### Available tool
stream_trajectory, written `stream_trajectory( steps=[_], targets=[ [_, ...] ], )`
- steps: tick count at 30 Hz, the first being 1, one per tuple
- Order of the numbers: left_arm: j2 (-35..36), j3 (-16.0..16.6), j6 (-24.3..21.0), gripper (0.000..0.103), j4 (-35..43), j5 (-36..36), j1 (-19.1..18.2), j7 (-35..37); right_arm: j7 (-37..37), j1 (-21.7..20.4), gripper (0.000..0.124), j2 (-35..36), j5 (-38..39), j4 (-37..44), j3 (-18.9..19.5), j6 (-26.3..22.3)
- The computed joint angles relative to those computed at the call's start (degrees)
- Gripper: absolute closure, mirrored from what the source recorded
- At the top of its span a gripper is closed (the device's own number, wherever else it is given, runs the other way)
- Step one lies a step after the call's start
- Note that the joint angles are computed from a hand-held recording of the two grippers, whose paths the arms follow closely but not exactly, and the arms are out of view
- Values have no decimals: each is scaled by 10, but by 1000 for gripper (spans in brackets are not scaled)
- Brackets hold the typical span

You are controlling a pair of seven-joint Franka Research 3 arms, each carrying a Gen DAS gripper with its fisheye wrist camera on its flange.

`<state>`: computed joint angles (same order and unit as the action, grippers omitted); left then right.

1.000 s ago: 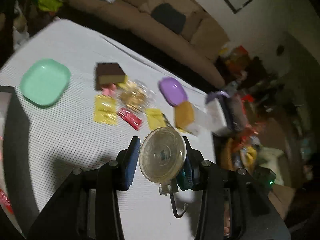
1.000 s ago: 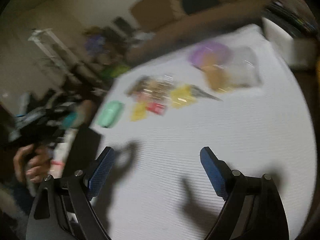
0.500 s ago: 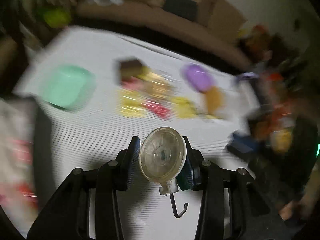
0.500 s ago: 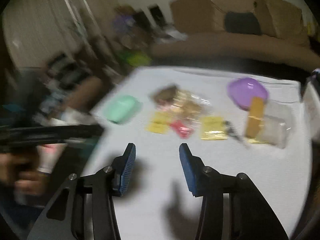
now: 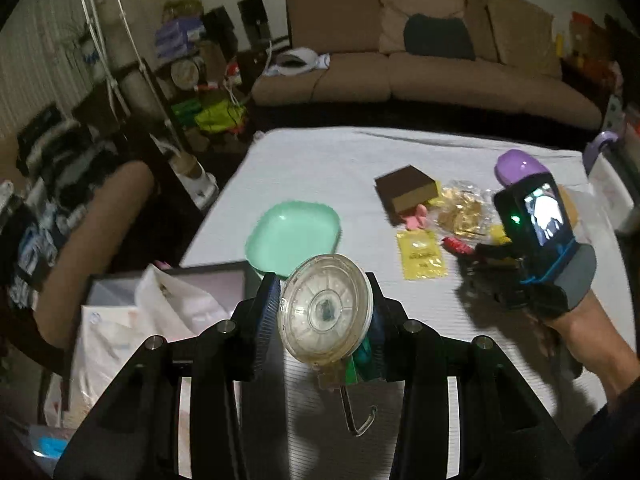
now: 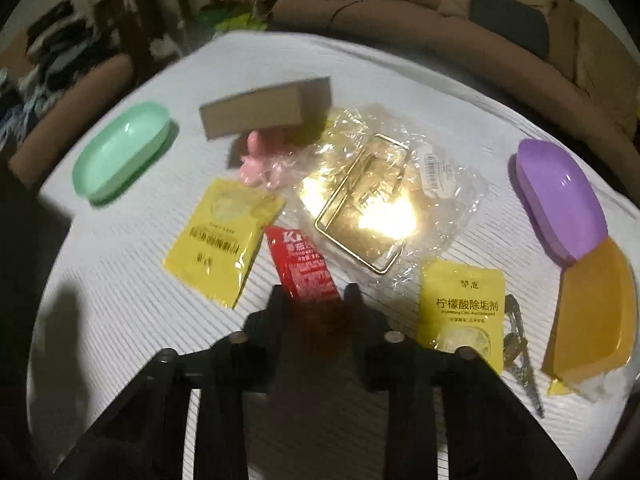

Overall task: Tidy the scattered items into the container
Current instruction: 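Carry both items over the black box and open both tools to drop them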

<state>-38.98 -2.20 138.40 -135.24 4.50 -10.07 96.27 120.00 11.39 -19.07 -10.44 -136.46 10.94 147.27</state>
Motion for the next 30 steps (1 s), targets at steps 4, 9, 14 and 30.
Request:
stream_trajectory(
  steps=[4,9,14,30],
  targets=[
    [-1,20,0,65,7,-28,-8,5,14,-2,115,-44,12,-34,2,20],
    [-23,32,-2,65,21,-43,-8,20,22,-7,116,-166,22,-66,21,1],
    [-49,43,-13,65,36,-54,-10,36,17,-18,116,-242,35,-15,48,-58],
    [-17,136,13,65,99,-6,119,99,69,36,115,-47,27,218,170,0]
  ],
)
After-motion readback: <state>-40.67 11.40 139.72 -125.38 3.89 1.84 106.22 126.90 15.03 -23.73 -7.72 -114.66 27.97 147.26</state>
